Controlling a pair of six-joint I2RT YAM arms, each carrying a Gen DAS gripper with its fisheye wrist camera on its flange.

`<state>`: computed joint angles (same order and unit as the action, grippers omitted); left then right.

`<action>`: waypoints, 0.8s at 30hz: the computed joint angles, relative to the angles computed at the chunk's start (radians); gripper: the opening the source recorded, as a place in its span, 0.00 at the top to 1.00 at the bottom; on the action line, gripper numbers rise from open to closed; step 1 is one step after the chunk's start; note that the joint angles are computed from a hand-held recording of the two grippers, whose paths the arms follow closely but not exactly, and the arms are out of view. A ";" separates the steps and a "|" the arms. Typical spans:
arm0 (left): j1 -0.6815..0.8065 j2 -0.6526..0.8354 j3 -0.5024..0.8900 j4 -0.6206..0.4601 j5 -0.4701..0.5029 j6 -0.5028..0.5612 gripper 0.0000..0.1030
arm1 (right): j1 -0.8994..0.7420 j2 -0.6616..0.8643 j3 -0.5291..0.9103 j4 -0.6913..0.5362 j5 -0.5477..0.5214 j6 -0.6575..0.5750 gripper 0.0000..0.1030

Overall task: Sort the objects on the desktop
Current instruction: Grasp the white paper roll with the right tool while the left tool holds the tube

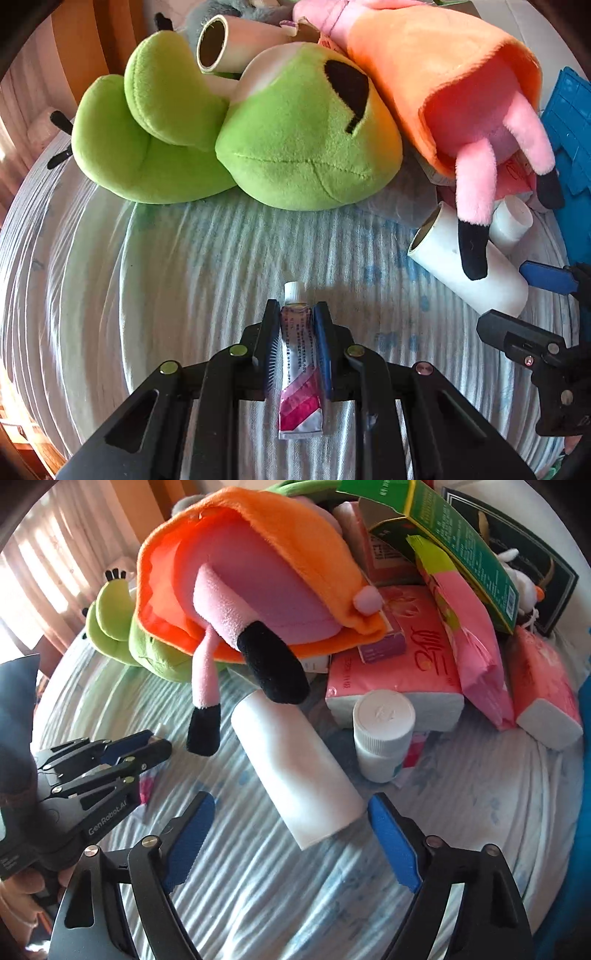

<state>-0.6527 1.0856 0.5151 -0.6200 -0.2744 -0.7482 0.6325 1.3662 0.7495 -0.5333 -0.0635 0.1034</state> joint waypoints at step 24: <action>-0.525 -0.097 0.081 -0.275 -0.246 -0.419 0.83 | 0.135 -0.053 0.026 -0.111 0.047 0.139 0.56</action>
<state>-1.1773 0.9882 0.5962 -0.8948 -0.5201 -1.1672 0.7671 1.3130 0.7752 -0.6446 -0.0163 0.2425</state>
